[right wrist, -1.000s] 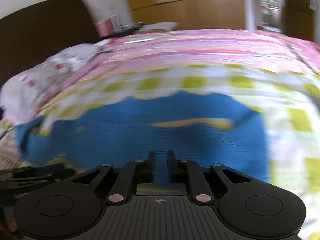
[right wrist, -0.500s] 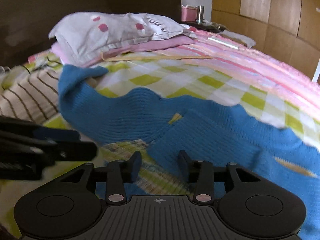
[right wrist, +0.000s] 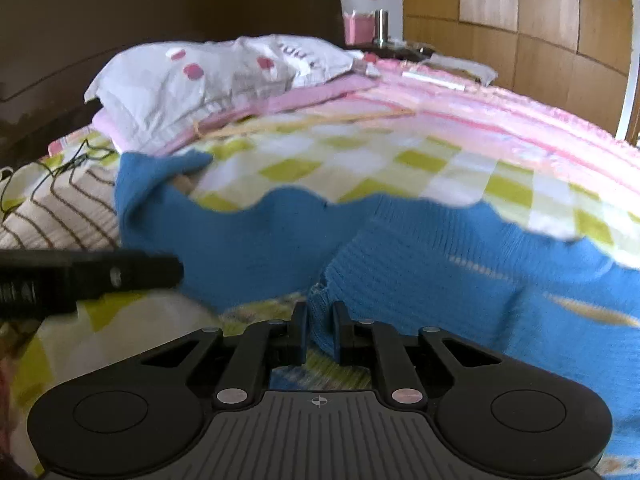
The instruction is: Fold small clothes
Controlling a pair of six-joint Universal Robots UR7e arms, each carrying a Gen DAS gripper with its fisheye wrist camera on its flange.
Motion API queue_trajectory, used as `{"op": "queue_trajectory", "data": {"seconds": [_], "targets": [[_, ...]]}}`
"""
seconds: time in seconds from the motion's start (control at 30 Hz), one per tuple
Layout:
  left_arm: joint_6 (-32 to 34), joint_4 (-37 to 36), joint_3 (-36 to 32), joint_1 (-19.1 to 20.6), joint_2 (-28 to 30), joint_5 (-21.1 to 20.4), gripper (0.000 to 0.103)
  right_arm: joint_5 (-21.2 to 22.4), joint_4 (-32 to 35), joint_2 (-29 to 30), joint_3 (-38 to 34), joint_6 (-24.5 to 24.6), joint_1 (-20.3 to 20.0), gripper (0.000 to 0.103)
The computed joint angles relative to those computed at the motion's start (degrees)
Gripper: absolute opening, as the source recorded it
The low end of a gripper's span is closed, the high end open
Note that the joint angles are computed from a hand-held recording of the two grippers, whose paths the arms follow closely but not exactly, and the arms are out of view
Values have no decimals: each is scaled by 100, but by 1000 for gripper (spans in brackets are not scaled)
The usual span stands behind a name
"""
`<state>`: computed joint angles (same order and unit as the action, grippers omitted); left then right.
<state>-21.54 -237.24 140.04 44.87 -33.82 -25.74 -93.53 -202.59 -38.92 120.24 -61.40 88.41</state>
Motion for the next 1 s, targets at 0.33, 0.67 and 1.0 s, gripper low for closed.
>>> {"op": "queue_trajectory", "data": {"seconds": [0.33, 0.67, 1.0], "targets": [[1445, -867, -763, 118, 448, 1515, 49, 283, 97, -250, 243, 252, -45, 28], [-462, 922, -453, 431, 35, 1609, 45, 508, 1534, -378, -395, 1231, 404, 31], [-1132, 1070, -113, 588, -273, 1304, 41, 328, 2983, 913, -2143, 2412, 1132, 33]]}}
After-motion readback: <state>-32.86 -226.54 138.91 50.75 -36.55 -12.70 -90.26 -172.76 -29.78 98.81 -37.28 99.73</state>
